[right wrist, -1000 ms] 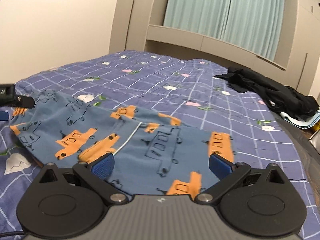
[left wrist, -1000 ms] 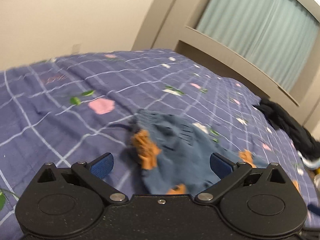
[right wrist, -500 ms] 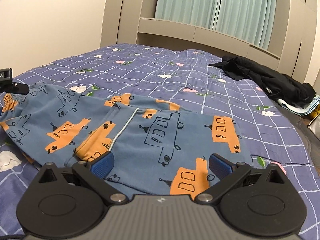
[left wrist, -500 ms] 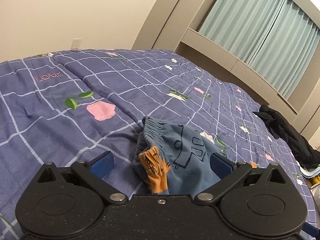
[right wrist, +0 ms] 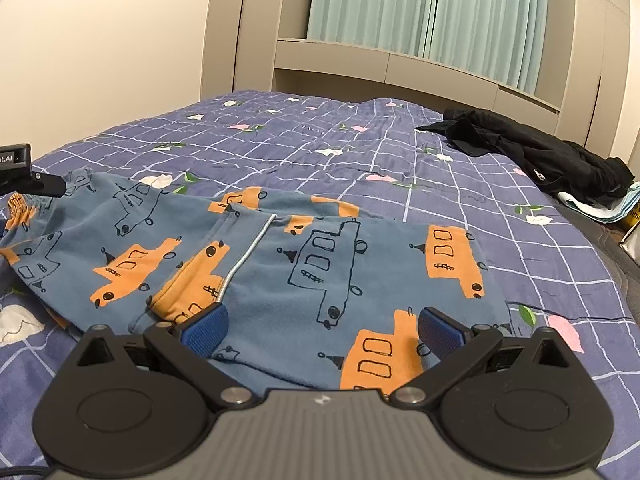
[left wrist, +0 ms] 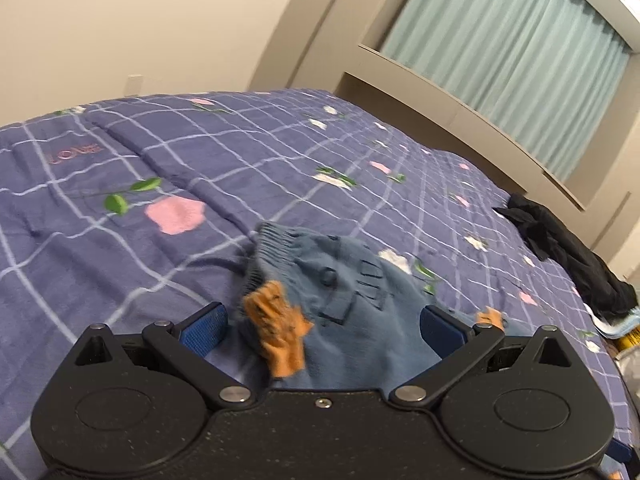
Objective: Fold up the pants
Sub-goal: 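Grasp the pants leg cuff with the left gripper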
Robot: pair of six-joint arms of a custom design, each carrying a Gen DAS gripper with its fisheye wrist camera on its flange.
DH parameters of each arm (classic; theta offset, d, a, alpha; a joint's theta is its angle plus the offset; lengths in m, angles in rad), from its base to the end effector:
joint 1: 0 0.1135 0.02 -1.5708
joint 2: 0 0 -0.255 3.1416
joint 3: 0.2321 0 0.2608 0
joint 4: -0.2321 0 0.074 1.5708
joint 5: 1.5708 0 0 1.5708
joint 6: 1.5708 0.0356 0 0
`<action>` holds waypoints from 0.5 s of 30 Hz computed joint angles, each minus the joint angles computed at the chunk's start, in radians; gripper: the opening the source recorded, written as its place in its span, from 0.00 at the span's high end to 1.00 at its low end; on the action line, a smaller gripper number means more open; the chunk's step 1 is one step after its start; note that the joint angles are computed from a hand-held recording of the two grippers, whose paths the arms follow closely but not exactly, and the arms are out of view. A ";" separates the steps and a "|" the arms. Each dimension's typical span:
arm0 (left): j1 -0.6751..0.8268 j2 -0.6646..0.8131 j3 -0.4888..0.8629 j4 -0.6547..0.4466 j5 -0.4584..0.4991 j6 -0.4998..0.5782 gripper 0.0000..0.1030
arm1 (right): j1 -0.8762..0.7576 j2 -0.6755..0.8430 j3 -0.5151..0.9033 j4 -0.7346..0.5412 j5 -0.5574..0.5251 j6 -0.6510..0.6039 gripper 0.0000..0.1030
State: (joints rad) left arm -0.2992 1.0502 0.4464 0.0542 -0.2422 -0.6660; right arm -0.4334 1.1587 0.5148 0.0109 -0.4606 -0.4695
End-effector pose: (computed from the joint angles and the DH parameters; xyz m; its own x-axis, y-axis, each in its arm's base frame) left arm 0.2211 -0.0593 0.1833 -0.4485 -0.4893 -0.7479 -0.2370 0.8720 -0.4283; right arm 0.2265 -0.0874 0.1801 -0.5018 -0.2143 -0.8380 -0.1974 0.9716 -0.1303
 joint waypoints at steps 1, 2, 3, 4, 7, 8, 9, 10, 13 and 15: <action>-0.002 0.006 0.003 0.002 0.008 0.009 0.01 | 0.001 -0.002 -0.003 0.005 0.003 -0.001 0.00; -0.010 0.014 0.010 -0.003 -0.004 0.011 0.01 | 0.002 -0.004 -0.006 0.009 0.005 -0.002 0.00; -0.013 0.021 0.013 -0.007 -0.012 0.012 0.01 | 0.004 -0.007 -0.010 0.014 0.008 -0.002 0.00; -0.010 0.019 0.010 -0.009 -0.008 0.009 0.01 | 0.006 -0.010 -0.013 0.015 0.010 -0.002 0.00; 0.011 0.017 -0.003 0.002 0.014 -0.008 0.01 | 0.008 -0.016 -0.018 0.020 0.014 -0.002 0.00; 0.020 0.011 -0.009 0.009 0.027 -0.014 0.01 | 0.008 -0.017 -0.021 0.021 0.014 -0.002 0.00; 0.031 0.003 -0.017 0.017 0.043 -0.025 0.01 | 0.009 -0.018 -0.021 0.022 0.015 -0.002 0.00; 0.046 -0.009 -0.031 0.034 0.063 -0.042 0.01 | 0.008 -0.018 -0.021 0.021 0.015 -0.002 0.00; 0.095 -0.054 -0.087 0.103 0.136 -0.115 0.01 | 0.008 -0.019 -0.023 0.023 0.016 -0.002 0.00; 0.112 -0.081 -0.118 0.135 0.162 -0.154 0.02 | 0.008 -0.022 -0.027 0.028 0.016 -0.004 0.00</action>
State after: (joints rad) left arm -0.1870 0.9692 0.3288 0.1888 -0.0800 -0.8199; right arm -0.4253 1.1367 0.4881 0.0391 -0.4444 -0.4731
